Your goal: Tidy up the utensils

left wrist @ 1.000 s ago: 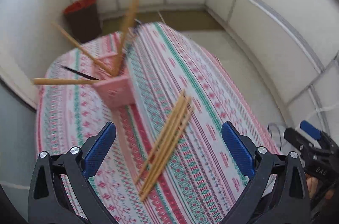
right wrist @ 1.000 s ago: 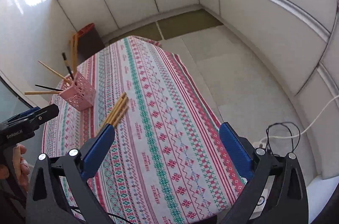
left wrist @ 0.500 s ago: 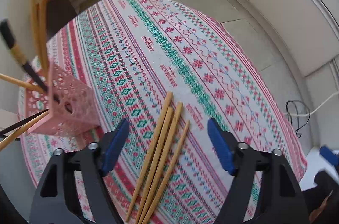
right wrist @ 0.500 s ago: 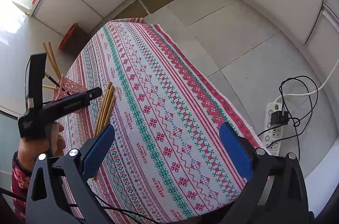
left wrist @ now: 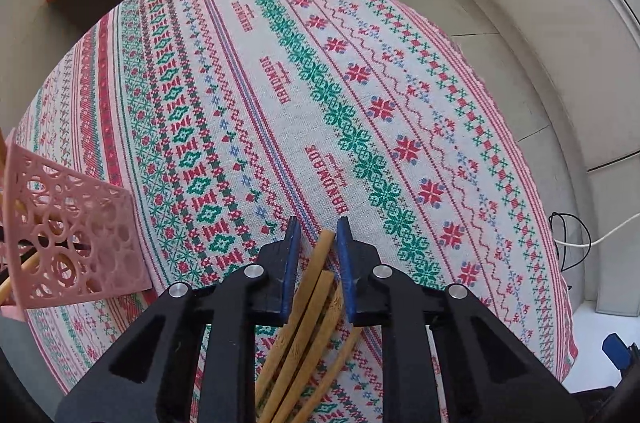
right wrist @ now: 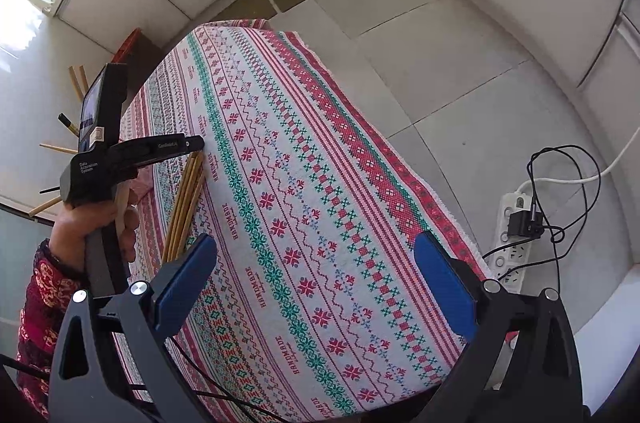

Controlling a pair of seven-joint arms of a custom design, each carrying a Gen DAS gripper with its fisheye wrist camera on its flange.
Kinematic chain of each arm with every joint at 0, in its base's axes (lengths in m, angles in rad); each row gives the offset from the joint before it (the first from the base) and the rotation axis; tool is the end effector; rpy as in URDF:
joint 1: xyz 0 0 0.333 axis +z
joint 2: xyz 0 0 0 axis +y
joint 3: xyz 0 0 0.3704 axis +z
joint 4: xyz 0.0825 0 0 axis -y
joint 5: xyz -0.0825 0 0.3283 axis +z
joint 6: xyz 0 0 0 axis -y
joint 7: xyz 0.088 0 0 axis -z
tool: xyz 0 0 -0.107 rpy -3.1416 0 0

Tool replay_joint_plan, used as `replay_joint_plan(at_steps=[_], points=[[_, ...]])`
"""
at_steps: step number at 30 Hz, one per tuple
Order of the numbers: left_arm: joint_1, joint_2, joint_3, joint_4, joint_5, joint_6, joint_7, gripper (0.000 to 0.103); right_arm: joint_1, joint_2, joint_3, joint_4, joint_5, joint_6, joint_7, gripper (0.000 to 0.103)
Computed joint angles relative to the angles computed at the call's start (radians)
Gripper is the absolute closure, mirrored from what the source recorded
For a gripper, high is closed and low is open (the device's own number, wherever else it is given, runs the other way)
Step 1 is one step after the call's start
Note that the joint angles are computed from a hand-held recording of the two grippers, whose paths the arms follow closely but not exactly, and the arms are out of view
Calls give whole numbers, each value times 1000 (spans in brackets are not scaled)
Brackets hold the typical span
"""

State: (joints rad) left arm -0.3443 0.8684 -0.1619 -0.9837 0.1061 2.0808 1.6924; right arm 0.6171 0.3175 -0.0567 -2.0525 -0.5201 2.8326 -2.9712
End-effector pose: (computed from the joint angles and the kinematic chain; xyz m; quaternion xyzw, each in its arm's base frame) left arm 0.7129 -0.3263 0.4172 -0.4645 0.8776 -0.1032 0.0589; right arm 0.4960 0.3452 0.4199 -0.4015 0.8779 -0.0524 0.2556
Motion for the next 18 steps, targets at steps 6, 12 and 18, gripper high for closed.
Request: replay_joint_plan(at_steps=[6,12,18], points=[[9,-65,3,-133,18,94,4,93,-5,0,3,-3,12,14,-7,7],[88,-253,-47,-415,-34,269,48,94,12,21,3,49,6,-45,-20,7],[220,-464,-129,-641,-238,382,209,94,-27,92,45,126,129,3,-82,7]])
